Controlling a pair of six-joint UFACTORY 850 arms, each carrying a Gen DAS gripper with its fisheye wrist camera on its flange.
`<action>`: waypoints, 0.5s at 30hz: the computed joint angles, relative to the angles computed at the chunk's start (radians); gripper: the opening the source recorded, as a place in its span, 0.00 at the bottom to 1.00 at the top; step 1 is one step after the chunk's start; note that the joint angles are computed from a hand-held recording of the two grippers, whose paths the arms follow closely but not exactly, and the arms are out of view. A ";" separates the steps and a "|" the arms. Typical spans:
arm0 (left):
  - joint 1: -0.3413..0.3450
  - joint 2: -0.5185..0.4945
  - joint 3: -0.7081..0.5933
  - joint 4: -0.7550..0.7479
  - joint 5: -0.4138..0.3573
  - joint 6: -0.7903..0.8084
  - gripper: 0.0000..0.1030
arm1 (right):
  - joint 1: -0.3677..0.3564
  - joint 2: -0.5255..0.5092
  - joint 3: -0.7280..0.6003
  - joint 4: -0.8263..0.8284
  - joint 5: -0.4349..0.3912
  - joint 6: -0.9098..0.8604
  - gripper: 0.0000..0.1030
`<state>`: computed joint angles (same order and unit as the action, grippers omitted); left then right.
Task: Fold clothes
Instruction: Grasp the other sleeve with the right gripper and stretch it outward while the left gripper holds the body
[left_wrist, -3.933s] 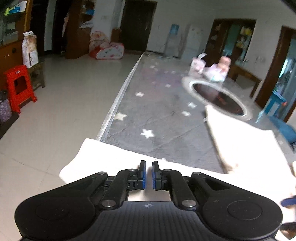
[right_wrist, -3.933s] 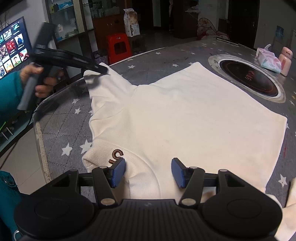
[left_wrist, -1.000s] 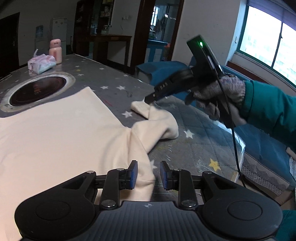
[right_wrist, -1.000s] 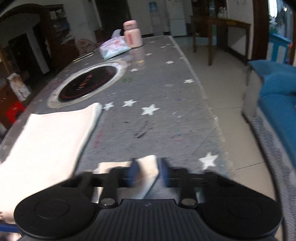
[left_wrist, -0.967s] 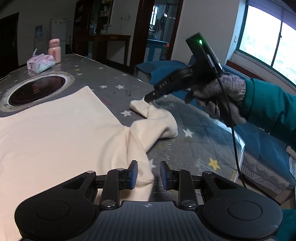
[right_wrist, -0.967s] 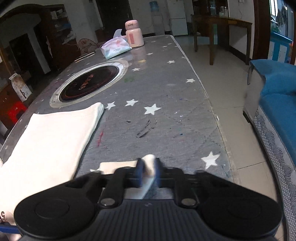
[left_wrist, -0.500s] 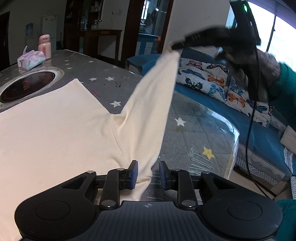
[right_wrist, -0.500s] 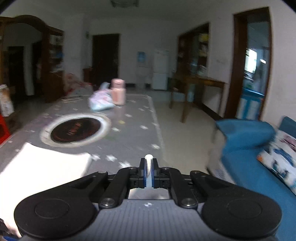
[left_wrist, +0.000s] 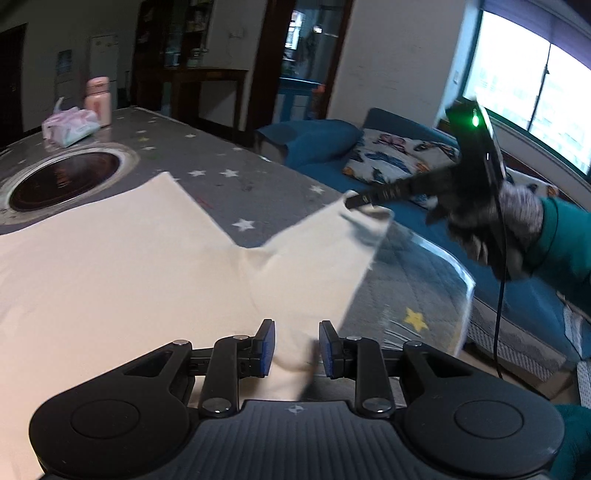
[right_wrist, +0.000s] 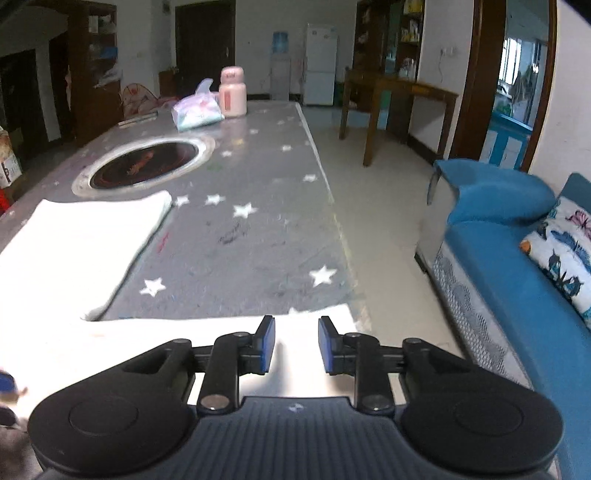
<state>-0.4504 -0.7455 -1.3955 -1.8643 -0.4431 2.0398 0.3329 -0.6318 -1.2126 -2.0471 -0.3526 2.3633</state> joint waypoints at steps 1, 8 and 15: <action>0.002 -0.002 -0.003 0.001 0.004 -0.010 0.27 | -0.002 -0.010 -0.007 0.015 0.003 -0.008 0.24; 0.002 -0.037 -0.036 0.095 0.016 -0.130 0.27 | -0.012 -0.029 0.000 0.003 -0.011 0.007 0.24; -0.015 -0.047 -0.042 0.069 0.005 -0.117 0.28 | -0.003 -0.073 -0.065 0.172 -0.063 -0.198 0.23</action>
<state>-0.4657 -0.7930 -1.4373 -1.7948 -0.4378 1.9227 0.3302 -0.7046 -1.2777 -1.8755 -0.4158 2.1651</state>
